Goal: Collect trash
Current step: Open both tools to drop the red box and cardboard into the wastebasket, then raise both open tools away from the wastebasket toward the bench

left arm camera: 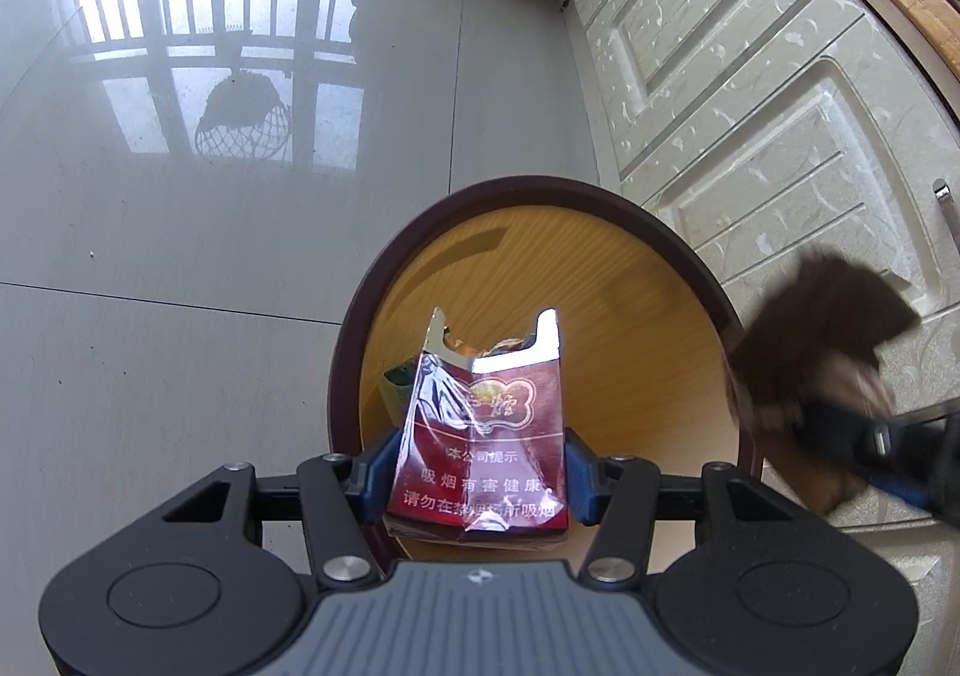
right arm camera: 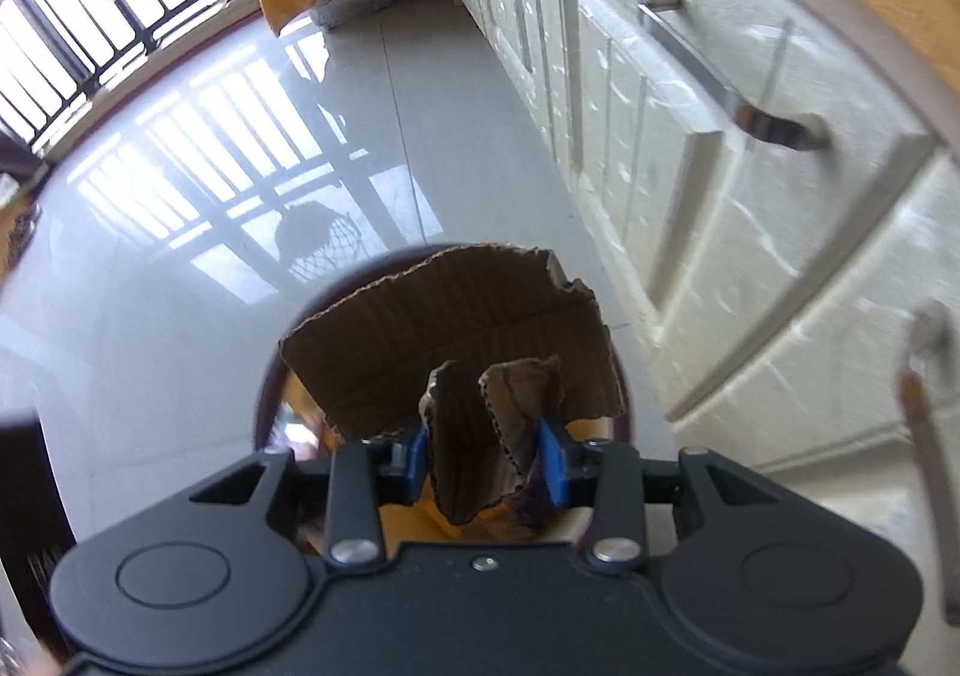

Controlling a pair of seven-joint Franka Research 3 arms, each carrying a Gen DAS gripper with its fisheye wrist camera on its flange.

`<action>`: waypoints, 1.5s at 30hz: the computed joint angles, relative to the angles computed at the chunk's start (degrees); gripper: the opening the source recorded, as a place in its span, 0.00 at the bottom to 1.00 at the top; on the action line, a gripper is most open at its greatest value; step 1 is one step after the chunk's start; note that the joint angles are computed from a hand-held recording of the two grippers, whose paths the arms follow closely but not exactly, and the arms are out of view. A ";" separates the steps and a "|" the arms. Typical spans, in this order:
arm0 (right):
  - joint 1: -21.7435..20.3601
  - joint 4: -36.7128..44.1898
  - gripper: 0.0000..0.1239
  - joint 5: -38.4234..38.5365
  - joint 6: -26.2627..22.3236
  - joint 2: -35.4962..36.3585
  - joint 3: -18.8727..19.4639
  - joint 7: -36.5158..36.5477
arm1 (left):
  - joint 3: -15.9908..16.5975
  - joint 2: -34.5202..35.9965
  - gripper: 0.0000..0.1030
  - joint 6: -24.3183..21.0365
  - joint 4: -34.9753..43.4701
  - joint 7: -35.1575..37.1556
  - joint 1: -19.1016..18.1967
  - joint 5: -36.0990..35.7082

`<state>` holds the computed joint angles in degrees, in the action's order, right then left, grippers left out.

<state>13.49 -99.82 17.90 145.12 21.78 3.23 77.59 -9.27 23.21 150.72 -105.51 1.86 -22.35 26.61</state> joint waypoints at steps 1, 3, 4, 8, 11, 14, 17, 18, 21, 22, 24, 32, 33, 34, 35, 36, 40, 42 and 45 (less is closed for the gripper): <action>0.14 1.16 0.32 0.40 -0.09 0.97 0.11 0.77 | -0.04 0.18 0.54 0.13 0.12 0.11 0.08 -0.15; -0.02 3.27 0.33 1.95 -0.31 2.78 0.66 1.73 | -0.07 0.28 0.54 0.44 0.04 0.12 0.18 -0.43; -0.19 4.45 0.35 2.89 -0.58 3.75 1.00 2.13 | -0.05 0.28 0.54 0.58 -0.04 0.08 0.23 -0.57; -0.61 6.26 0.41 5.71 -0.36 5.58 1.89 3.11 | 0.35 0.66 0.54 0.86 0.08 -0.26 0.25 -0.59; 0.06 5.44 0.47 4.43 0.63 5.41 1.55 2.22 | 0.52 0.96 0.54 1.32 0.22 -0.44 0.24 -0.41; 0.20 3.56 0.47 2.93 1.03 4.10 1.32 -0.05 | 0.57 1.41 0.54 1.39 0.70 -0.16 0.22 -0.30; 0.49 2.44 0.47 1.28 1.27 3.43 0.91 -1.75 | 0.38 1.45 0.59 0.70 0.93 0.61 0.25 -0.52; 0.55 2.10 0.47 0.78 1.23 3.17 0.76 -2.18 | 0.44 1.48 0.62 0.25 1.12 0.73 0.12 -0.41; 0.44 1.21 0.47 -0.35 0.42 2.46 0.40 -3.44 | 0.57 1.39 0.65 0.00 1.26 1.33 0.06 0.10; 0.36 0.97 0.47 -0.65 -0.08 2.24 0.31 -3.85 | 0.48 1.28 0.65 -0.32 1.33 1.81 0.05 0.23; 0.24 0.42 0.47 -1.30 -0.71 1.73 0.09 -4.70 | -0.18 1.19 0.67 -1.84 2.04 4.08 0.34 -0.20; 0.00 -0.20 0.47 -4.31 -4.85 0.29 -0.96 -6.69 | -1.38 -0.82 0.82 -9.32 3.23 8.99 -0.02 -0.81; 0.03 -0.51 0.47 -4.68 -5.05 -0.07 -1.08 -6.76 | -1.52 -1.12 0.83 -9.50 3.07 9.15 0.06 -1.11; 0.00 -0.80 0.47 -4.90 -5.23 -0.42 -1.11 -6.94 | -1.64 -1.27 0.84 -9.86 3.16 9.40 0.10 -1.30; -0.07 -1.04 0.47 -5.03 -5.45 -0.74 -1.11 -7.21 | -1.81 -1.51 0.85 -10.38 3.21 9.83 0.15 -1.58; -0.16 -1.37 0.48 -5.09 -5.62 -1.13 -1.09 -7.55 | -1.97 -1.71 0.86 -10.93 3.29 10.23 0.18 -1.84; -0.27 -2.79 0.51 -5.44 -5.54 -2.76 -1.10 -8.58 | -2.34 -3.06 0.91 -12.65 2.98 10.67 0.12 -2.43; -0.10 -3.56 0.54 -6.14 -5.21 -3.60 -1.33 -8.53 | -2.56 -4.03 0.92 -13.53 2.54 10.84 0.15 -2.68; 0.10 -4.86 0.59 -7.39 -4.50 -5.06 -1.70 -8.02 | -2.81 -5.25 0.95 -14.63 2.07 10.75 0.03 -2.51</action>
<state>13.59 -104.69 10.50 140.62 16.72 1.53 69.57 -12.08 17.96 136.09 -103.45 12.61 -22.32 24.10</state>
